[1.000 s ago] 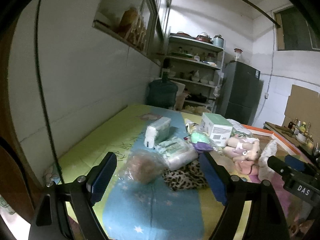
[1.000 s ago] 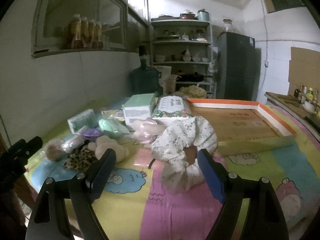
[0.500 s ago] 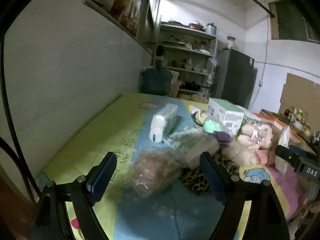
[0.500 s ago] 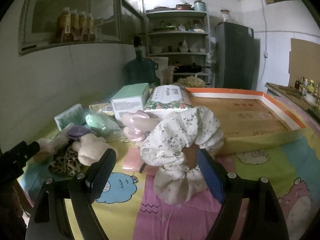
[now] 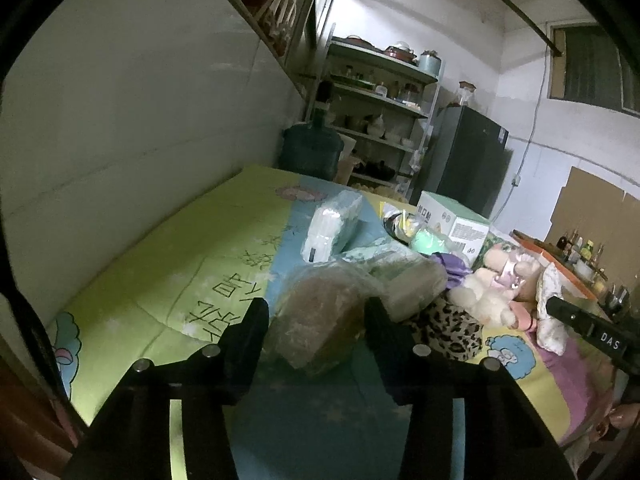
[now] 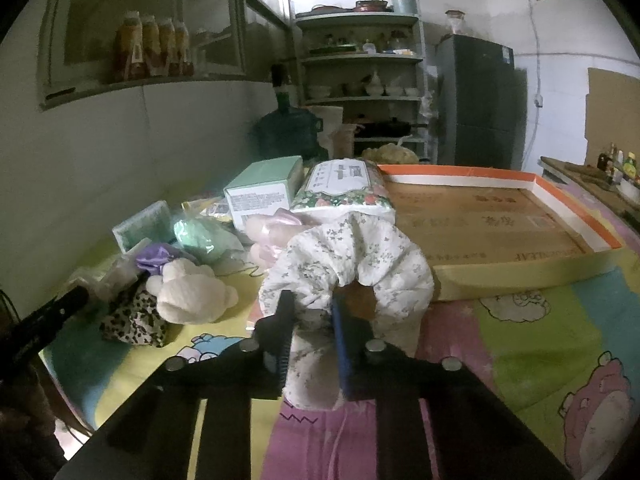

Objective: Organize soft objects
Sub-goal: 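Grasp the white floral fabric ring with the right tool while the left tool grasps the clear plastic bag, then carry the fabric ring with the right tool while the left tool carries the bag to the cardboard box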

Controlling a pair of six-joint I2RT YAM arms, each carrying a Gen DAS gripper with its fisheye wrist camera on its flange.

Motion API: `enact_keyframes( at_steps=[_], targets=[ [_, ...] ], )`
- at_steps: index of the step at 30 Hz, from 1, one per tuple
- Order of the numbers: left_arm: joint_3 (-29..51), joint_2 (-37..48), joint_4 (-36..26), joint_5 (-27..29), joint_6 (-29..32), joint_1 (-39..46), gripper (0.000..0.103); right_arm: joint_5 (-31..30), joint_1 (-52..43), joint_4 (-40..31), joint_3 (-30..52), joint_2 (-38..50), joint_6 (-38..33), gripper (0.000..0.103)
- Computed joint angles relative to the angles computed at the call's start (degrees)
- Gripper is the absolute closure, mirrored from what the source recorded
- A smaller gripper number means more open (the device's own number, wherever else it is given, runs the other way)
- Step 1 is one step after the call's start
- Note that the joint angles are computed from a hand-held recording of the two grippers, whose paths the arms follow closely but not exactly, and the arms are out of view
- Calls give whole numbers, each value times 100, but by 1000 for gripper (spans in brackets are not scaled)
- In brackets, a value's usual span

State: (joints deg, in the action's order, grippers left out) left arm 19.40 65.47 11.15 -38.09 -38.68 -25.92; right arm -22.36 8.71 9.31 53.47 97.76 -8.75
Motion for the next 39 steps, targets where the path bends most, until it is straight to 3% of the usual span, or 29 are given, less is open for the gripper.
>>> enact_keyframes(
  at_steps=[12,20,28,39],
  targets=[
    [256,-312,-377,-771,8,-568,55,-425,-220,163,-243,-514,75,93],
    [715,-267,-480,-989,369,-901,55,-789,-492,251,-249,-920,33,93],
    [1689,529,-176,-888,922,-1178,56,-1096,-917,156,76,-1035,-100,93],
    [3501,2261,306,-128,1576,-1407,56,-1286,-1584,207,660,-778,-373,94]
  ],
)
